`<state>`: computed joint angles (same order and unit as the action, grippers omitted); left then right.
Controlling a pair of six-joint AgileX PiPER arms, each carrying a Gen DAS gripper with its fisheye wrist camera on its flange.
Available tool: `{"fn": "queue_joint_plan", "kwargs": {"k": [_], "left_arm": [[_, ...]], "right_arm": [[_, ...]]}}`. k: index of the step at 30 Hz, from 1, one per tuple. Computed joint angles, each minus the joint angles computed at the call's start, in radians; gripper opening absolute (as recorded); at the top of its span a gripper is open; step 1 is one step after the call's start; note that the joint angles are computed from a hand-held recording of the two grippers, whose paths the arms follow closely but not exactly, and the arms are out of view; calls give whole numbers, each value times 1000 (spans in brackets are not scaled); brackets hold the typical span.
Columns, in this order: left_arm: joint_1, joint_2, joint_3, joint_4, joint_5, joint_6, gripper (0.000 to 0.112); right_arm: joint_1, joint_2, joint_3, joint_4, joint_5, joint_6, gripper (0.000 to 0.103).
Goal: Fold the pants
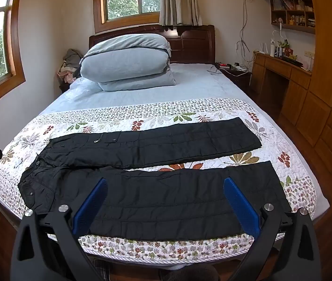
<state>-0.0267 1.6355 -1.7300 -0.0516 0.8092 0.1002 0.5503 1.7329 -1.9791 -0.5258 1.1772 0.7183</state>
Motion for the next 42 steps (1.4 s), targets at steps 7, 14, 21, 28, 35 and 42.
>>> {"fn": "queue_joint_plan", "kwargs": {"k": [7,14,21,28,35,42], "left_arm": [[12,7,-5,-19,7,17,101],[25,45,-67,-25,45,18,101],[7,20,-17,1,13,2,101],[-1,12,-11,13,8,-1,101],[-3,11,-8,17,7,-4,101],[-3,9,-5,17,7,-3,101]], "right_arm": [[0,1,-1,1,1,5,100],[-7,1,-5,0,7,1,100],[-2,3,-5,-30,18,19,100],[2,5,-8,-36,21,19,100],[-2,0,-1,-29,13,17,100],[-6,-1,-1,-22,12,9,100]]}}
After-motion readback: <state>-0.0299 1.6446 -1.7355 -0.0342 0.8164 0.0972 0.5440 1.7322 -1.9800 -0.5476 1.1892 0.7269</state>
